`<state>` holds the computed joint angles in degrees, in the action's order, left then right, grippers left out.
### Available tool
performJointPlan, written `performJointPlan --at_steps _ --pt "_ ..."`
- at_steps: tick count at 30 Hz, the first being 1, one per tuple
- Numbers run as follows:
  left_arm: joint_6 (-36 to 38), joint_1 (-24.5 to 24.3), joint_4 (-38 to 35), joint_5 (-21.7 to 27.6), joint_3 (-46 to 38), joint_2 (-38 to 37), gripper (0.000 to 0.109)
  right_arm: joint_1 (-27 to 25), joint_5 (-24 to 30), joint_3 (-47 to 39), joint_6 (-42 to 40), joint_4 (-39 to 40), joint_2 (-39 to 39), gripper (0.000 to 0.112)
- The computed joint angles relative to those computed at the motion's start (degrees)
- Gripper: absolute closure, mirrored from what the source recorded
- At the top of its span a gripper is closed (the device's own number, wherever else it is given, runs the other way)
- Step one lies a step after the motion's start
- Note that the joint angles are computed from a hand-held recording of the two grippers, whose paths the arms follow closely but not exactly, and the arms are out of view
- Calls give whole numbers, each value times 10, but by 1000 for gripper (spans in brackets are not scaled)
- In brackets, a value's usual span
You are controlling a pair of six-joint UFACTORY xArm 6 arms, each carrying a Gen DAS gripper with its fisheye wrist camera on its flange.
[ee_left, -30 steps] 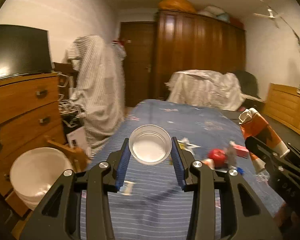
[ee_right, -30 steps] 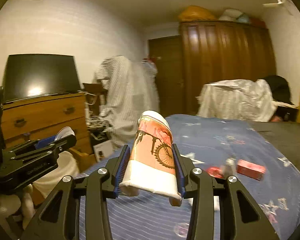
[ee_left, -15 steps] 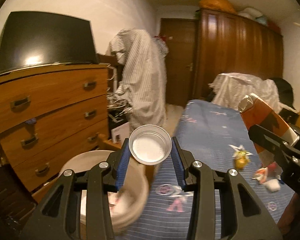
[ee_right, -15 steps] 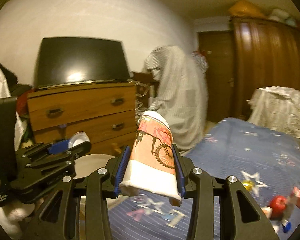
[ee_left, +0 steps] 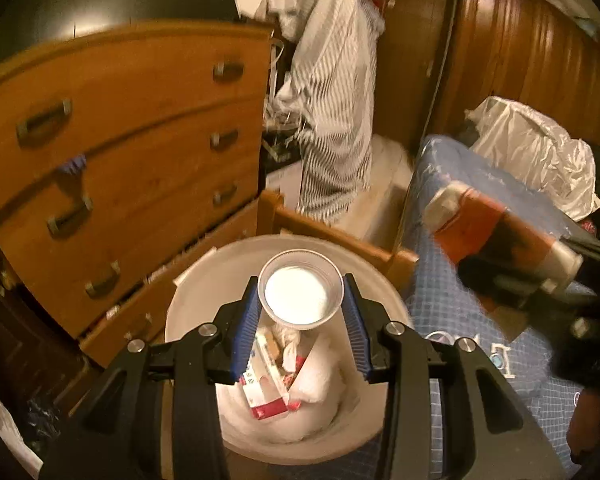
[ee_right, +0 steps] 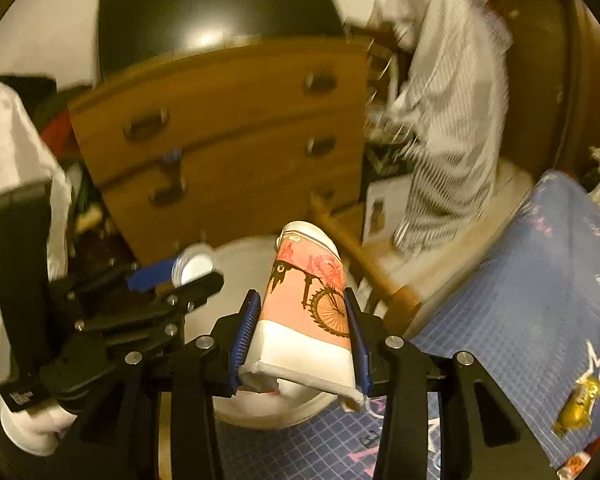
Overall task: Collect trash
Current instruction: 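Open both tools to drop the lid and cup into the bucket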
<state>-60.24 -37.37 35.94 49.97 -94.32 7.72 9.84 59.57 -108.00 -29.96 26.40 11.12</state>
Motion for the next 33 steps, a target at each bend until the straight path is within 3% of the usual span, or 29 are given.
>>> performJointPlan --at_steps 5,8,11,18,28,31,33 --pt "63 32 -81 0 3 17 70 13 58 -74 37 -26 82 70" --pt "74 44 -97 -2 17 18 70 20 91 -148 58 -38 144 70" --pt "78 55 -109 -9 34 15 70 17 102 -164 59 -42 166 70" --pt "85 73 -123 -16 50 13 70 -10 93 -126 27 -33 156 70" --pt "88 76 -123 -17 50 14 70 -16 99 -146 27 -31 167 70" --pt "90 76 -125 -14 47 15 69 -18 101 -147 25 -27 166 61" --pt "88 75 -122 -3 41 19 64 -18 98 -146 27 -26 165 59"
